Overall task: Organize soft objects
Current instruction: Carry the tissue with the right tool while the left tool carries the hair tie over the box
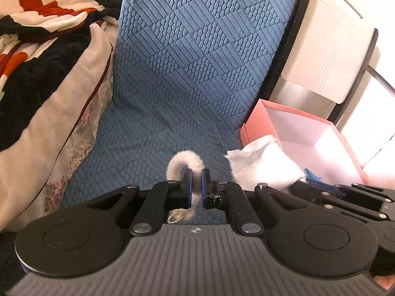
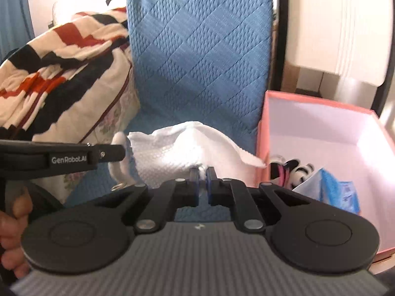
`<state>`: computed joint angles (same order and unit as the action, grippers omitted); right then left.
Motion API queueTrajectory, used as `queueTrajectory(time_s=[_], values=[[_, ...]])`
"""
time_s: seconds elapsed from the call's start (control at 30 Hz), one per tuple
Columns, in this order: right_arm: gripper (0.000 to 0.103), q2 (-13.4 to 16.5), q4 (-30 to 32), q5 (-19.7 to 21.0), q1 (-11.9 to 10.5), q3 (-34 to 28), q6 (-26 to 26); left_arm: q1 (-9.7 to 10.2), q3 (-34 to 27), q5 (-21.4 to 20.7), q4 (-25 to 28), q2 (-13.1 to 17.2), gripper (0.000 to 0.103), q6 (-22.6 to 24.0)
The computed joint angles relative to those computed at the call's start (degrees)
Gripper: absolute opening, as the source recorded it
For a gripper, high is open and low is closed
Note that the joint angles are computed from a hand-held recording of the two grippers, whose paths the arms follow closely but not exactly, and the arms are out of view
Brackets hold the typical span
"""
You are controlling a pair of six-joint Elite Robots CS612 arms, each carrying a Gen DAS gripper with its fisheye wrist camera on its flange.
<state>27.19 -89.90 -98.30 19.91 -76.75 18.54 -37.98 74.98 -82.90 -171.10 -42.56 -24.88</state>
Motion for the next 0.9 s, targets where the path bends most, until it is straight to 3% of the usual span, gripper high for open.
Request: queueTrajectory(time_s=[0.37,0.9], values=[[0.010,-0.4,0.5,-2.5,-1.9,-3.8,0.4,-2.02,-2.8,1.6,0.0,-0.9,0.009,0.7],[0.010,-1.1,1.7,-2.3,-6.1,-6.9,0.3,-4.80,-11.3,3.0,5.6,0.2,0.009,1.8]])
